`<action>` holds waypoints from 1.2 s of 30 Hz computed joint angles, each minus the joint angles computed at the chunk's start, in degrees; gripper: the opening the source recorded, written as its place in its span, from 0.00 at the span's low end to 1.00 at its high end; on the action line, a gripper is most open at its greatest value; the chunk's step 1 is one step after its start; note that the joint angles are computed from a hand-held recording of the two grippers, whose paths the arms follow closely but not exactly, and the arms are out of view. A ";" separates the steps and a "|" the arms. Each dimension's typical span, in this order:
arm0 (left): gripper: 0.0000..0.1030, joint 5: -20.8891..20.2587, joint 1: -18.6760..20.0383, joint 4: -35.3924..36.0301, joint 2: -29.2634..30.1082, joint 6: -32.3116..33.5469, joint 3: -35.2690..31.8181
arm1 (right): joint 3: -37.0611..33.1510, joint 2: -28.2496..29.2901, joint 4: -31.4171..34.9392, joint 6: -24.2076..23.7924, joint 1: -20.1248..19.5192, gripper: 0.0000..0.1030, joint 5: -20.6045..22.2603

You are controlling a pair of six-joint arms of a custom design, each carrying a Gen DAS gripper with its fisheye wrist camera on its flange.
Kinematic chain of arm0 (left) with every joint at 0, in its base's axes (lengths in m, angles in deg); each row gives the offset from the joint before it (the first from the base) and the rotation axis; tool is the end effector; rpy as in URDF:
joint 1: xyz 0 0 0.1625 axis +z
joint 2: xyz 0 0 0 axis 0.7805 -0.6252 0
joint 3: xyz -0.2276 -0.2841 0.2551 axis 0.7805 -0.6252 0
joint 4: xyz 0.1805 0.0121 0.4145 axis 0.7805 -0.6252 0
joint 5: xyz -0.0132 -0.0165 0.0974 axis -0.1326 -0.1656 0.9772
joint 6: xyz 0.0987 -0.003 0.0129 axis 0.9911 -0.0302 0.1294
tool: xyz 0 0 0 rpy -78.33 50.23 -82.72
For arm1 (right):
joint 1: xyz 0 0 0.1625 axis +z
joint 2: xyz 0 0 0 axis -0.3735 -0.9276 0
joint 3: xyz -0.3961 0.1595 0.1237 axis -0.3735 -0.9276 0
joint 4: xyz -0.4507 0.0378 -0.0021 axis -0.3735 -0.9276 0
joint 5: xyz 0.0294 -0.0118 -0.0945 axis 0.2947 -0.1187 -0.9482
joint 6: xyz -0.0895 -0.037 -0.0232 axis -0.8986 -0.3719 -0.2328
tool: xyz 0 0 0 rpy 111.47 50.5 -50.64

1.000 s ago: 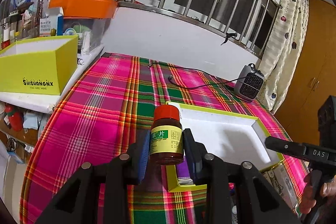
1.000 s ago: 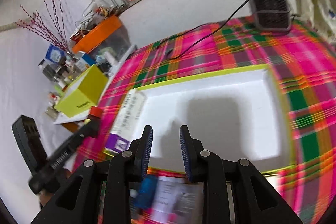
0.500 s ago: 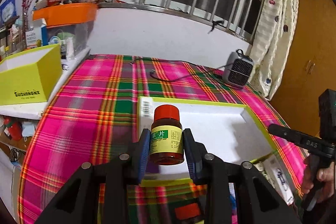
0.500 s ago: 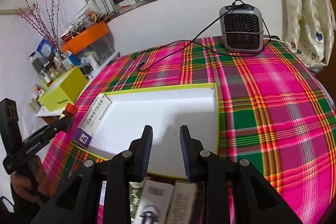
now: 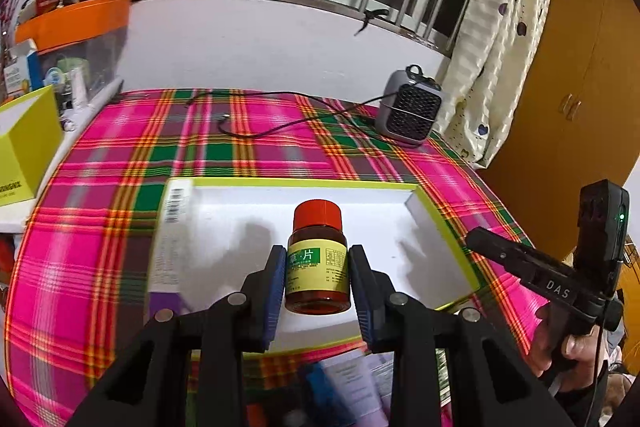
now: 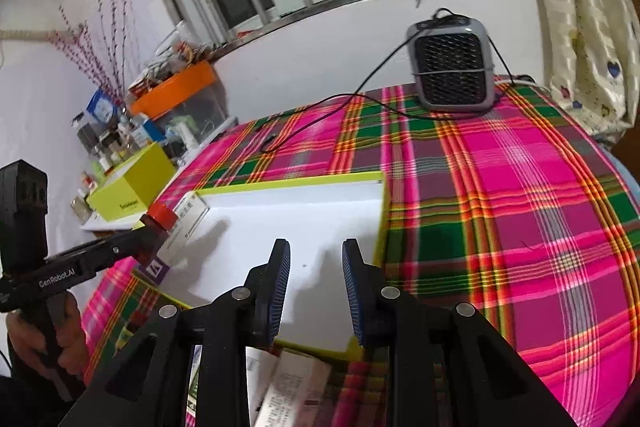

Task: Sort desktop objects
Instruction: 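Carry the brown bottle into the tray with the left tool and release it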

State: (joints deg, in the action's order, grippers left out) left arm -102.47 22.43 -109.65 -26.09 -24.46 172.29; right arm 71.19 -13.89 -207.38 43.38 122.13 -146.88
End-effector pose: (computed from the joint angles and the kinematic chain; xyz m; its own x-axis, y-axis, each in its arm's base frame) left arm -0.0223 -0.7032 0.2731 -0.8479 0.1921 -0.4942 0.4725 0.6965 -0.5400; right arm 0.2484 -0.7237 0.0129 -0.8684 -0.3347 0.3660 -0.4933 0.6591 -0.5677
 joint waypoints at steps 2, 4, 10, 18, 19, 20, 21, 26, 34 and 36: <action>0.32 0.37 -0.47 0.66 0.88 -0.26 -0.76 | 0.15 -0.22 -0.38 1.25 -0.52 0.28 0.29; 0.32 0.45 -0.80 1.89 1.72 -1.11 -1.75 | 0.29 -0.48 -0.18 2.12 -0.95 0.28 0.48; 0.32 0.04 -1.32 5.40 4.41 -3.42 -5.06 | 0.58 -0.78 -0.23 3.91 -1.76 0.28 -0.10; 0.32 0.12 -2.34 11.87 9.25 -4.84 -10.88 | 1.01 -1.16 -0.53 5.08 -2.21 0.28 0.01; 0.32 0.18 -2.36 13.26 10.04 -5.30 -11.93 | 1.03 -1.21 -0.49 5.10 -2.25 0.28 0.03; 0.32 0.43 -2.42 14.10 10.66 -5.61 -12.61 | 0.99 -1.21 -0.32 5.08 -2.26 0.28 0.00; 0.32 0.55 -2.48 14.67 11.32 -5.58 -13.31 | 1.01 -1.23 -0.09 5.00 -2.27 0.28 -0.02; 0.32 0.30 -2.31 18.84 14.01 -7.52 -16.93 | 0.83 -1.17 0.70 4.76 -2.31 0.28 -0.82; 0.32 -0.69 -2.08 23.62 17.49 -11.06 -22.07 | 1.49 -1.75 -0.16 6.05 -2.69 0.28 0.18; 0.32 -1.23 -1.97 24.33 18.17 -12.00 -23.05 | 1.69 -1.91 -0.26 6.23 -2.83 0.28 0.45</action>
